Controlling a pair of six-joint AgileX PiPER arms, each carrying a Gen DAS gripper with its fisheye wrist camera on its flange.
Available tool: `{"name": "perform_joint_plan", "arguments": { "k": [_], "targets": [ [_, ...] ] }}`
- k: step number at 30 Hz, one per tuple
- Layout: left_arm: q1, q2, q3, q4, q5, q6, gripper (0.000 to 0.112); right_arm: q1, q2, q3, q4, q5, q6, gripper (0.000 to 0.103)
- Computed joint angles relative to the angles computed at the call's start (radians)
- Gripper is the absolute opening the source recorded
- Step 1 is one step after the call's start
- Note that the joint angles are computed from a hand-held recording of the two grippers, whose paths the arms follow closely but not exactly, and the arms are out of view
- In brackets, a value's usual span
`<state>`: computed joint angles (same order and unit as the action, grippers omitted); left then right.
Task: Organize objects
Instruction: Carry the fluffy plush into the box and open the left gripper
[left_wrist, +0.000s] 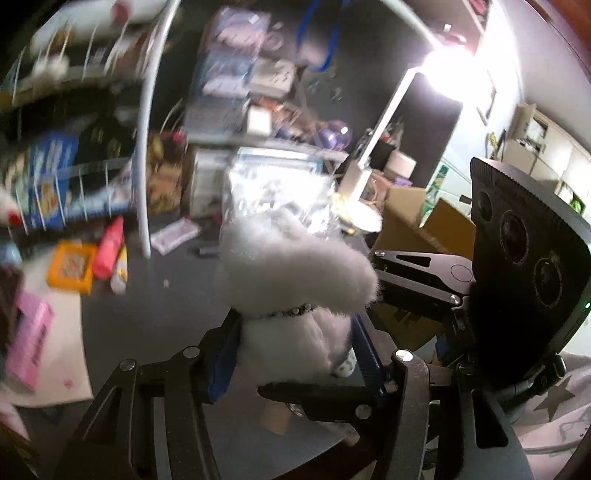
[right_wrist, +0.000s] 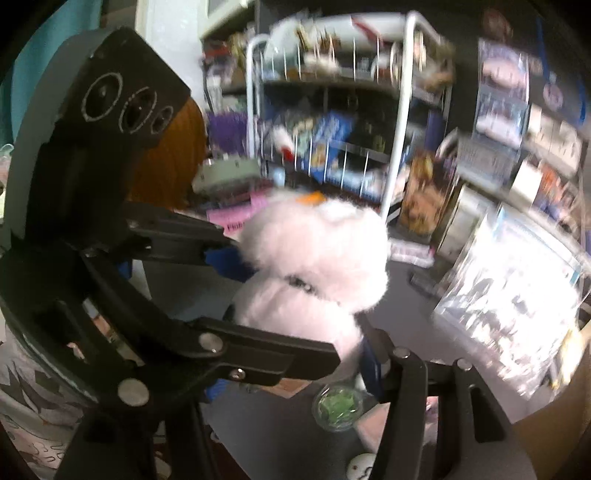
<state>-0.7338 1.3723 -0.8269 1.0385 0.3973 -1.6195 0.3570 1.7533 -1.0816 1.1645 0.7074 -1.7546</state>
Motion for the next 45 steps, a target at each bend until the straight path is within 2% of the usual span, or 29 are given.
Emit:
{"name": "perform_joint_plan", "arguments": {
  "k": [4, 10, 17, 22, 27, 31, 34, 39, 45],
  "targets": [
    [-0.08, -0.003, -0.122, -0.058, 0.136, 0.119, 0.052, -0.043, -0.097, 0.033, 0.055, 0.029, -0.064, 0.054],
    [-0.153, 0.088, -0.346, -0.122, 0.262, 0.279, 0.052, -0.182, -0.195, 0.033, 0.087, 0.152, -0.096, 0.054],
    [-0.16, 0.28, -0.662, -0.276, 0.305, 0.544, 0.052, -0.379, -0.212, 0.002, 0.11, 0.284, -0.121, 0.054],
    [-0.137, 0.454, -0.932, -0.456, 0.318, 0.779, 0.052, -0.52, -0.179, -0.048, 0.117, 0.352, -0.128, 0.054],
    [-0.113, 0.645, -1.238, -0.64, 0.4, 0.985, 0.052, -0.627, -0.125, -0.111, 0.113, 0.39, -0.115, 0.054],
    [-0.069, 0.767, -1.408, -0.805, 0.457, 1.1, 0.052, -0.666, -0.061, -0.166, 0.079, 0.393, -0.082, 0.054],
    [-0.041, 0.827, -1.476, -0.898, 0.489, 1.128, 0.052, -0.666, -0.009, -0.212, 0.018, 0.378, -0.036, 0.055],
    [-0.02, 0.897, -1.558, -0.972, 0.546, 1.146, 0.052, -0.65, 0.053, -0.269, -0.07, 0.37, 0.03, 0.055],
    [-0.005, 0.955, -1.628, -1.017, 0.596, 1.154, 0.053, -0.631, 0.07, -0.263, -0.125, 0.303, 0.021, 0.056]
  ]
}}
